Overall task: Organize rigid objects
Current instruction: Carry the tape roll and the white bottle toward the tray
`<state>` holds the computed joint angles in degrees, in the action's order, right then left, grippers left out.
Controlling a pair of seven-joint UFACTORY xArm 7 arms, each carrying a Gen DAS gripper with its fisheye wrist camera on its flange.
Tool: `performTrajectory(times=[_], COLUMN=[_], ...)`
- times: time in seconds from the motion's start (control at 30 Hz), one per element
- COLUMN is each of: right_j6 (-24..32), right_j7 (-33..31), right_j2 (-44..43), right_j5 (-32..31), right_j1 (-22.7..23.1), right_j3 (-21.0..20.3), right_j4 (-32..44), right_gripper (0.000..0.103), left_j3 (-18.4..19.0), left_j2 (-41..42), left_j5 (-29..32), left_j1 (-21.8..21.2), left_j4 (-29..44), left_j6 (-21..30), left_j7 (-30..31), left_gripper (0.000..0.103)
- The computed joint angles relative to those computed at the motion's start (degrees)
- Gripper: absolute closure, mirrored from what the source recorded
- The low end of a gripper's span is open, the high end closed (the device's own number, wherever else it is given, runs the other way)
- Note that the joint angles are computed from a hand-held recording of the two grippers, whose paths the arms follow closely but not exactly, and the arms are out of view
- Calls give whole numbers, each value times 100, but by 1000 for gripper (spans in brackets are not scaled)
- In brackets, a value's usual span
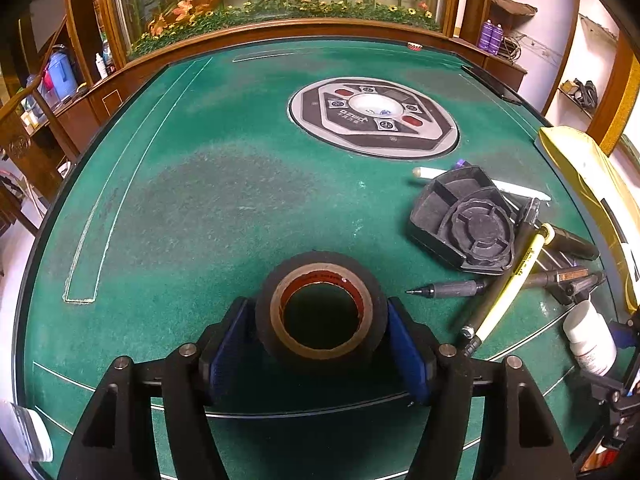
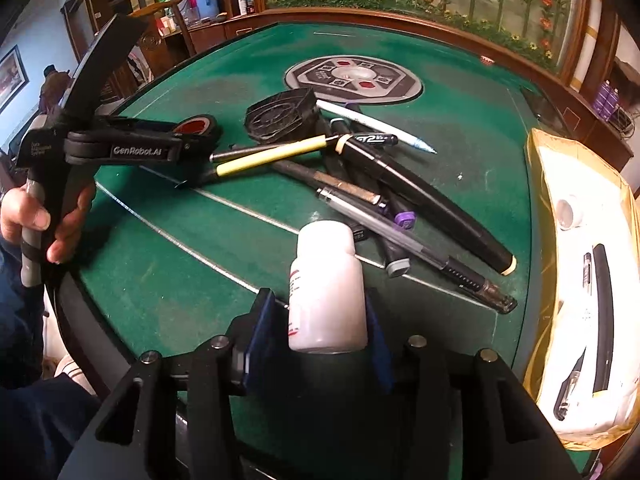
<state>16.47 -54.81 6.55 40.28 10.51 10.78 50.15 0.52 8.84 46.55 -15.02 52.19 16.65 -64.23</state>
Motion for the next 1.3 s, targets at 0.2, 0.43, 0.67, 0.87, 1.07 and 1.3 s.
performTrajectory(times=[0.2, 0.43, 0.67, 0.87, 1.07, 1.3], right_j6=[367, 558, 809, 974, 947, 458], right_j7=[-426, -1178, -1420, -1626, -1764, -990], right_j2=[7, -216, -282, -417, -482, -130], right_j5=[645, 1645, 2159, 2616, 2898, 2194], right_j1=[-157, -126, -140, -286, -576, -1039], right_j3=[13, -94, -290, -510, -794, -1000], right_j4=[88, 58, 107, 120, 242, 775], right_gripper=[68, 68, 68, 68, 68, 68], left_j3=[6, -107, -384, -565, -855, -1108], left_j2=[-72, -337, -382, -39, 583, 1677], left_j5=[227, 396, 104, -633, -1900, -2882], left_j1=[-32, 46, -4, -298, -552, -950], left_j4=[-72, -240, -3, 568, 1438, 3089], left_j6=[-17, -263, -364, -378, -329, 60], left_j7=[-275, -419, -27, 829, 2061, 3191], left_gripper=[37, 37, 37, 37, 37, 37])
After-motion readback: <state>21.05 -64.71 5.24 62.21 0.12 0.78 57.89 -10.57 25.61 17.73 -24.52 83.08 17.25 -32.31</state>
